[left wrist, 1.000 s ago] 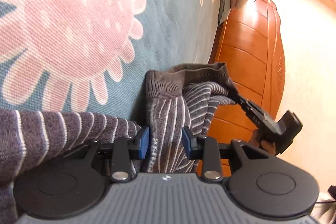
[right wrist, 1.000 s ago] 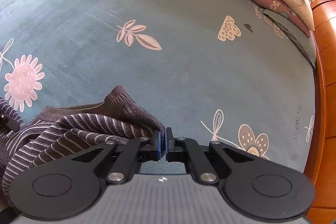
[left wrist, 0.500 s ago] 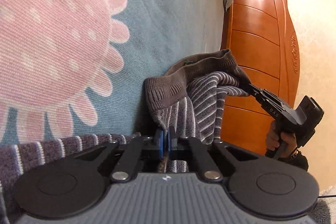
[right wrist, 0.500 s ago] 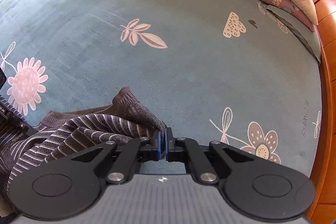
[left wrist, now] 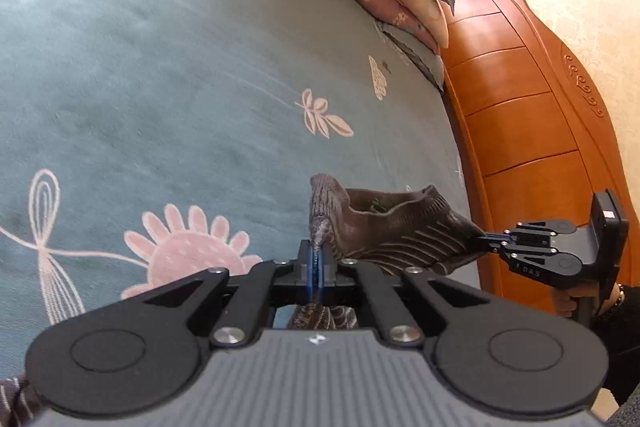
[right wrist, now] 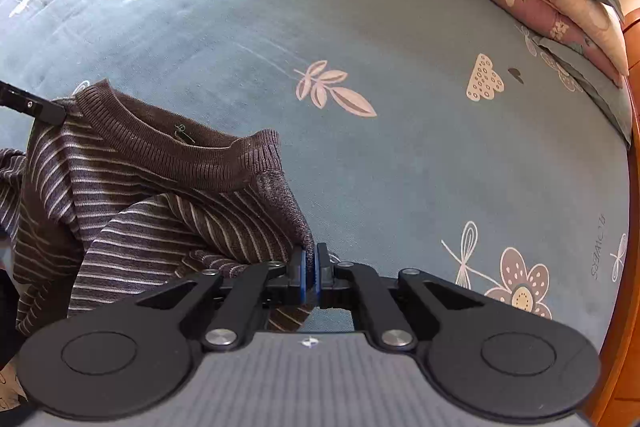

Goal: Fold clothes

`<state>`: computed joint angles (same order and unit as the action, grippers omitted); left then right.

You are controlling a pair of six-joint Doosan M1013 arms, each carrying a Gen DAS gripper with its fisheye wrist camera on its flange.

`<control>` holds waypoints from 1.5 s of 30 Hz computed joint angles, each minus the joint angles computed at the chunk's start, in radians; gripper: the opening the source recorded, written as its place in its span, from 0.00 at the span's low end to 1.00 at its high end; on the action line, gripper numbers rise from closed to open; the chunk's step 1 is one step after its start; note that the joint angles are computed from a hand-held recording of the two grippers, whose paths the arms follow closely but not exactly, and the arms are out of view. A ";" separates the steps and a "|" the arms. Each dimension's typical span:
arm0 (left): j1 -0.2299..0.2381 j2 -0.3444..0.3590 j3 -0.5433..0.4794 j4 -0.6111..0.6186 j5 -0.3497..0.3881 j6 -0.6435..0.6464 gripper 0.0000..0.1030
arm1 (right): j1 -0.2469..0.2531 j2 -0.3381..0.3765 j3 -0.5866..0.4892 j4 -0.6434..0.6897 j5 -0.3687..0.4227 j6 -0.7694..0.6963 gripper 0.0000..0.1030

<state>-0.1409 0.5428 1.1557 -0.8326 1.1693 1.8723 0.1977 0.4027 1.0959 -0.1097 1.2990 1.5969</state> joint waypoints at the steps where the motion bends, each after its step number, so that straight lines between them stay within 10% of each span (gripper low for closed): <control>1: 0.000 0.004 -0.012 0.019 -0.021 0.004 0.00 | 0.004 0.004 -0.008 -0.009 -0.003 0.001 0.05; 8: -0.024 0.097 -0.146 0.082 -0.087 0.075 0.00 | 0.014 0.047 -0.052 -0.100 -0.026 0.002 0.05; 14: -0.045 0.183 -0.236 0.069 0.029 0.121 0.02 | -0.010 0.068 -0.056 -0.127 -0.046 0.009 0.04; 19: -0.040 0.194 -0.219 0.170 0.101 0.138 0.31 | -0.031 0.049 -0.021 -0.105 -0.052 0.017 0.04; 29: -0.067 0.198 -0.201 0.317 0.135 0.327 0.43 | -0.047 0.037 0.013 -0.084 -0.048 0.027 0.05; 38: -0.023 0.212 -0.209 0.218 0.310 0.153 0.38 | -0.053 0.027 0.025 -0.041 -0.063 0.025 0.05; 40: -0.025 0.225 -0.223 0.209 0.304 0.091 0.17 | -0.054 0.024 0.034 -0.028 -0.074 0.033 0.05; 45: -0.030 0.273 -0.276 0.140 0.321 0.039 0.05 | -0.041 0.029 0.036 -0.015 -0.083 0.047 0.05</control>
<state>-0.1710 0.8155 0.8802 -0.6930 1.4906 1.9110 0.1569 0.4322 1.1323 -0.1245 1.2164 1.6441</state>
